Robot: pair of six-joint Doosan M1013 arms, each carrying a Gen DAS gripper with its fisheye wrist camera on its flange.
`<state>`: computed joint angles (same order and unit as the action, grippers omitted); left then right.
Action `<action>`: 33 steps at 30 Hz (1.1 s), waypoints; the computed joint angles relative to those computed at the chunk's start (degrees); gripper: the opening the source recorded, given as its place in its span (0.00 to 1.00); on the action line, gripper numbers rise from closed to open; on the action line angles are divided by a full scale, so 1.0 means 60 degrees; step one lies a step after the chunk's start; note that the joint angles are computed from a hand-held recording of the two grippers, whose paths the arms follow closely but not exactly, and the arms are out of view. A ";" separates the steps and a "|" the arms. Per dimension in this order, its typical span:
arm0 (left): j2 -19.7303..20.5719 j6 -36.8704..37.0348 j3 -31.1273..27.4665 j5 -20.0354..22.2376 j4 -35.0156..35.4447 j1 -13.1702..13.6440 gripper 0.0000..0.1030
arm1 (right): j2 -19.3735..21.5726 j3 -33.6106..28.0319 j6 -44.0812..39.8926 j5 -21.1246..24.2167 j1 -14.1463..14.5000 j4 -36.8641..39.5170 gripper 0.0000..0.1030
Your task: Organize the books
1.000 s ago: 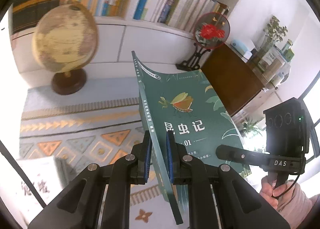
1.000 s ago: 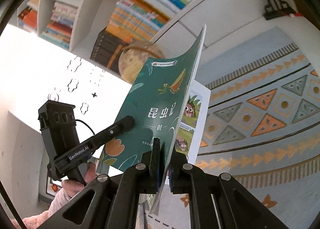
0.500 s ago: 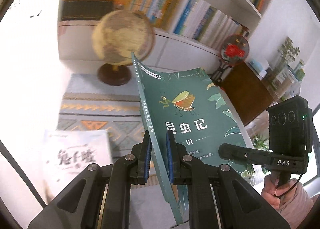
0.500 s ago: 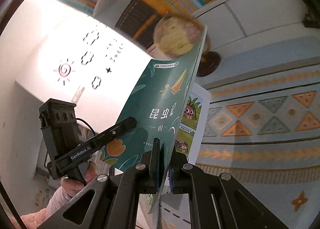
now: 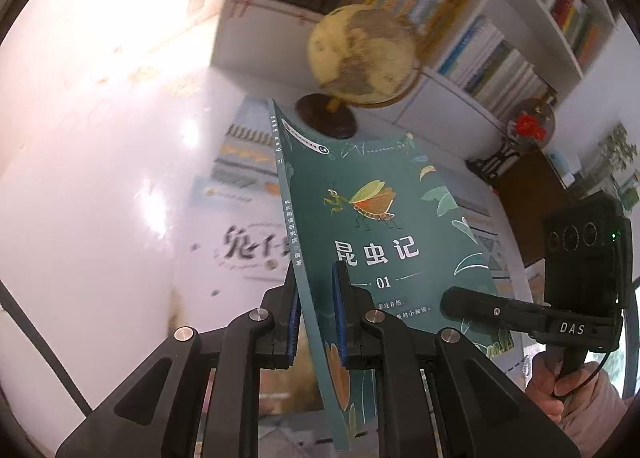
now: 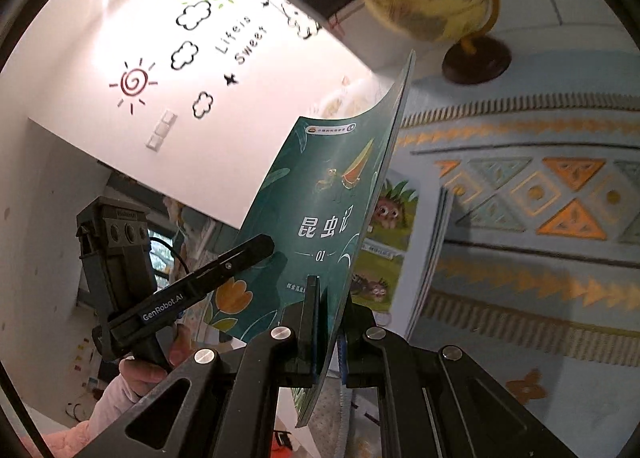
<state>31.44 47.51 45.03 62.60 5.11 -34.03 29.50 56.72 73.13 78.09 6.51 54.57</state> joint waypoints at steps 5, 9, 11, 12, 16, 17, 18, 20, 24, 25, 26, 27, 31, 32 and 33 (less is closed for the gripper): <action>-0.0344 -0.0531 0.0828 -0.0309 -0.0053 0.0150 0.10 | 0.0222 -0.0124 0.0238 0.0170 0.0288 -0.0288 0.07; -0.0502 -0.0738 0.1262 -0.0294 -0.0110 0.0234 0.10 | 0.0305 -0.0053 0.0451 0.0232 0.0425 -0.0358 0.07; -0.0571 -0.0891 0.1457 -0.0302 -0.0150 0.0272 0.10 | 0.0349 -0.0019 0.0592 0.0266 0.0497 -0.0428 0.07; -0.0590 -0.0933 0.1520 -0.0294 -0.0167 0.0288 0.10 | 0.0352 0.0008 0.0640 0.0270 0.0515 -0.0436 0.07; -0.0641 -0.1100 0.1723 -0.0330 -0.0308 0.0361 0.10 | 0.0349 0.0110 0.0811 0.0157 0.0622 -0.0606 0.08; -0.0612 -0.1075 0.1698 -0.0241 -0.0308 0.0373 0.12 | 0.0353 0.0144 0.0867 0.0125 0.0634 -0.0620 0.08; -0.0546 -0.1044 0.1612 -0.0072 -0.0343 0.0391 0.13 | 0.0281 0.0253 0.0892 0.0128 0.0583 -0.0563 0.08; -0.0491 -0.1060 0.1527 0.0053 -0.0320 0.0396 0.13 | 0.0278 0.0267 0.1058 0.0133 0.0582 -0.0550 0.08; -0.0433 -0.1129 0.1427 0.0323 -0.0209 0.0385 0.16 | 0.0265 0.0307 0.1136 0.0125 0.0628 -0.0683 0.08; -0.0418 -0.1156 0.1402 0.0394 -0.0170 0.0382 0.17 | 0.0263 0.0322 0.1184 0.0117 0.0635 -0.0700 0.08; -0.0374 -0.1185 0.1319 0.0564 -0.0084 0.0370 0.18 | 0.0266 0.0337 0.1258 0.0129 0.0634 -0.0727 0.08; -0.0298 -0.1167 0.1181 0.0797 0.0037 0.0349 0.18 | 0.0278 0.0327 0.1317 0.0133 0.0647 -0.0747 0.08; -0.0003 -0.1174 0.0650 0.1697 0.0457 0.0298 0.19 | 0.0329 0.0243 0.1524 0.0154 0.0695 -0.0969 0.08; 0.0014 -0.1208 0.0641 0.1783 0.0315 0.0342 0.20 | 0.0344 0.0221 0.1600 0.0189 0.0697 -0.1013 0.08; 0.0023 -0.1251 0.0643 0.1828 0.0241 0.0368 0.20 | 0.0367 0.0146 0.1726 0.0247 0.0709 -0.1052 0.08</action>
